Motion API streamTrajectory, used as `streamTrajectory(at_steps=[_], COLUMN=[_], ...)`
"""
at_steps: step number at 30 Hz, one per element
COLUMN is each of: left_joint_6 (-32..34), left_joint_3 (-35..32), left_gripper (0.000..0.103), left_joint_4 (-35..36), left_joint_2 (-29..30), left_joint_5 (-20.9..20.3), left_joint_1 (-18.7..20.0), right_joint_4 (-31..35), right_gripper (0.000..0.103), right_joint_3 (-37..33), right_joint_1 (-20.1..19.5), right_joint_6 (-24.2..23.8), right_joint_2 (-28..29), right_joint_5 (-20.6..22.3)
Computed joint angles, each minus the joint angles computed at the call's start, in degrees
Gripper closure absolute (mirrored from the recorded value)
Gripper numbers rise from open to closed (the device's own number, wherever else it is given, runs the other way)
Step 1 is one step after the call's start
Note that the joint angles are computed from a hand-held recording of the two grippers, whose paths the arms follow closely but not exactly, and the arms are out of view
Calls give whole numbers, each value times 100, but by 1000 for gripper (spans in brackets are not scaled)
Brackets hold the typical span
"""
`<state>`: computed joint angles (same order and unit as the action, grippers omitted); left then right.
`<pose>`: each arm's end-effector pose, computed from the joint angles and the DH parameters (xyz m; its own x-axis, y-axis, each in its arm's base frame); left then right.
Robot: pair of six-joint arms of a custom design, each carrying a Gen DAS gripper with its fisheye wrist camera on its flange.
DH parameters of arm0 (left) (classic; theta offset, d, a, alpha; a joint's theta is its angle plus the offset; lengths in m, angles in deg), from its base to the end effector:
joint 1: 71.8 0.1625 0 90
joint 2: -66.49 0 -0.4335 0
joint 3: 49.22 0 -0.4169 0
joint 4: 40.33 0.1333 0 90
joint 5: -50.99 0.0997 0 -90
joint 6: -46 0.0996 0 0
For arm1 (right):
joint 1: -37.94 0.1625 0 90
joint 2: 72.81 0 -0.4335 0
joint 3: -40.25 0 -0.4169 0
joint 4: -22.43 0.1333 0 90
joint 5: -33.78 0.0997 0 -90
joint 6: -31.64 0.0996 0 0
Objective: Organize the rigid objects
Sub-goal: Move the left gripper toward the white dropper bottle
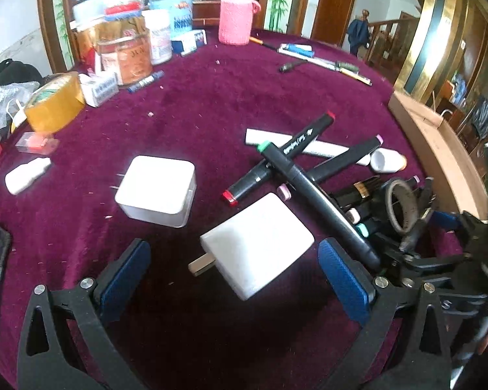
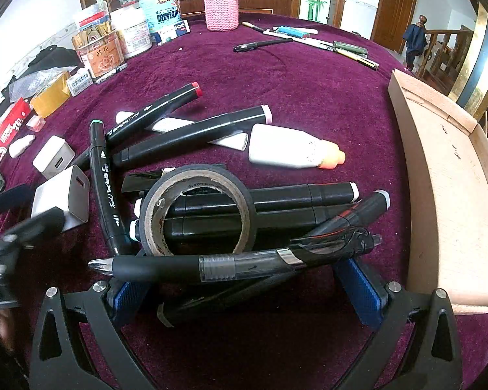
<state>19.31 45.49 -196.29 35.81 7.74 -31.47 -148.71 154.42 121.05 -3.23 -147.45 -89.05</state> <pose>-0.3679 -0.5823 -0.0560 -0.7551 0.1620 -0.6353 0.4731 0.8054 -0.3571 0.0108 -0.5719 0.3188 -0.7003 -0.0484 0.7122 -0.3787 0.8710 -0.3131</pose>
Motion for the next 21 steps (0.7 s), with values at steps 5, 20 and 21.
streamTrajectory(at_steps=[5,20,21], left_joint_6=[703,1487,1526], left_joint_3=[323,-181,-250], left_gripper=[0,7,8], left_joint_4=[-84,1434,1493], left_joint_2=[-476,-1194,-1177], left_joint_5=[217,619,567], left_joint_1=[-101,806,868], right_joint_4=[-6,1964,2015], right_gripper=[1,3,4], right_joint_3=[5,66,94], right_joint_1=[2,-594,-627], right_joint_6=[1,-503,-536], right_joint_2=[1,-1207,-1283], right_joint_5=[-1,1802,1903])
